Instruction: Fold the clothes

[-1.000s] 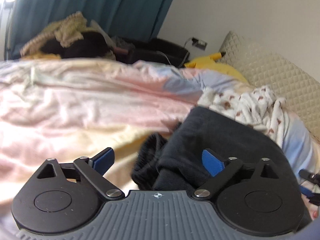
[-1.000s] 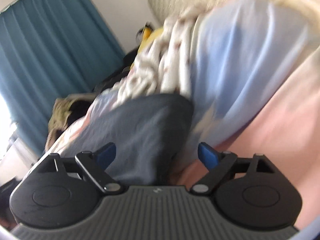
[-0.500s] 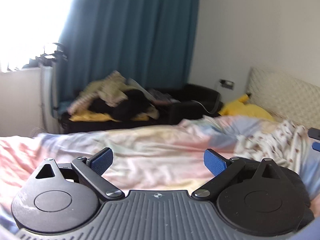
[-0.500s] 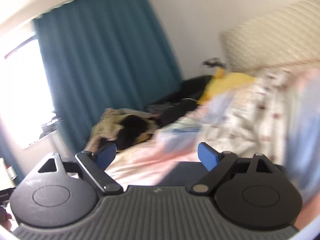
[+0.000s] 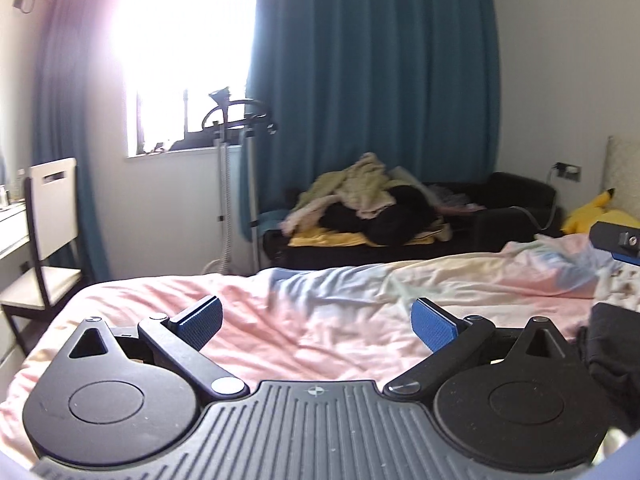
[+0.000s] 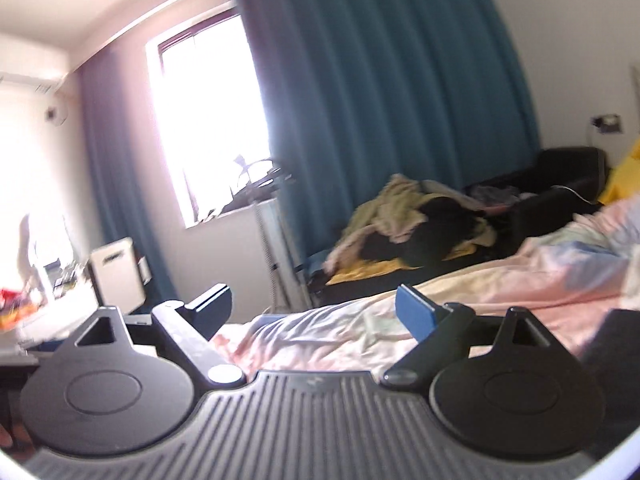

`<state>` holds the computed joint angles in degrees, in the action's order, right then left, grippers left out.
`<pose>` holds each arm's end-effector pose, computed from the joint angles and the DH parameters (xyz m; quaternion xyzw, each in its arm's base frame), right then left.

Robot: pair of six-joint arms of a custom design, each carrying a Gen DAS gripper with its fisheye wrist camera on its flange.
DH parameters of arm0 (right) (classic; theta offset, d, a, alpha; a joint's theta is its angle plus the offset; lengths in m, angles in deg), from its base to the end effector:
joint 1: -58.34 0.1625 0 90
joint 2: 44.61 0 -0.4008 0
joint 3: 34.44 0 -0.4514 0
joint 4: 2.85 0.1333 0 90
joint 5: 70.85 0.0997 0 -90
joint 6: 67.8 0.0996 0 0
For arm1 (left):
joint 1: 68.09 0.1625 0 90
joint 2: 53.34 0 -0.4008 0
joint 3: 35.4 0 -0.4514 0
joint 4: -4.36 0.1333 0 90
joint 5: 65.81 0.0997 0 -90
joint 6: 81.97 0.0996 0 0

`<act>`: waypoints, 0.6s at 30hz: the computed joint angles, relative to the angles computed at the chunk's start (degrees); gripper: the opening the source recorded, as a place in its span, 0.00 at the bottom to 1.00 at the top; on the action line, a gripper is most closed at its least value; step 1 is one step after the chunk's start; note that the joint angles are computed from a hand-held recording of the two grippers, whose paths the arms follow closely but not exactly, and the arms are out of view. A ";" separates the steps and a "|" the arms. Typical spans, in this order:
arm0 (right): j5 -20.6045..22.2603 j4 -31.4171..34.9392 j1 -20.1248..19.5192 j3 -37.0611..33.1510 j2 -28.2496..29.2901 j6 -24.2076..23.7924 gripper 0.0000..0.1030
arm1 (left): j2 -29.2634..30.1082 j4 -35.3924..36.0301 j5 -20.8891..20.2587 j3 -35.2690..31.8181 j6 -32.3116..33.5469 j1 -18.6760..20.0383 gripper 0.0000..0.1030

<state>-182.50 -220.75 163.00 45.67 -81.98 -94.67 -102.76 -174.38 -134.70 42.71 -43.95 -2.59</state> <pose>0.2834 -0.7018 0.1910 0.1376 -0.7213 0.6461 0.2082 -0.1724 -0.7863 0.2902 0.3633 0.7752 -0.4698 0.2154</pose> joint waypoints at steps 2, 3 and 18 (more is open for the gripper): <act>-0.32 1.88 0.59 -2.03 1.70 -0.77 0.87 | -0.64 -1.00 0.54 0.88 -0.03 0.13 0.99; -0.76 2.44 0.76 -2.71 2.28 -1.11 0.87 | -0.82 -1.66 0.67 1.33 -0.13 0.20 0.99; -6.66 2.42 -0.54 -0.71 4.62 -6.10 0.87 | 1.36 -4.95 2.90 4.05 -2.49 1.69 1.00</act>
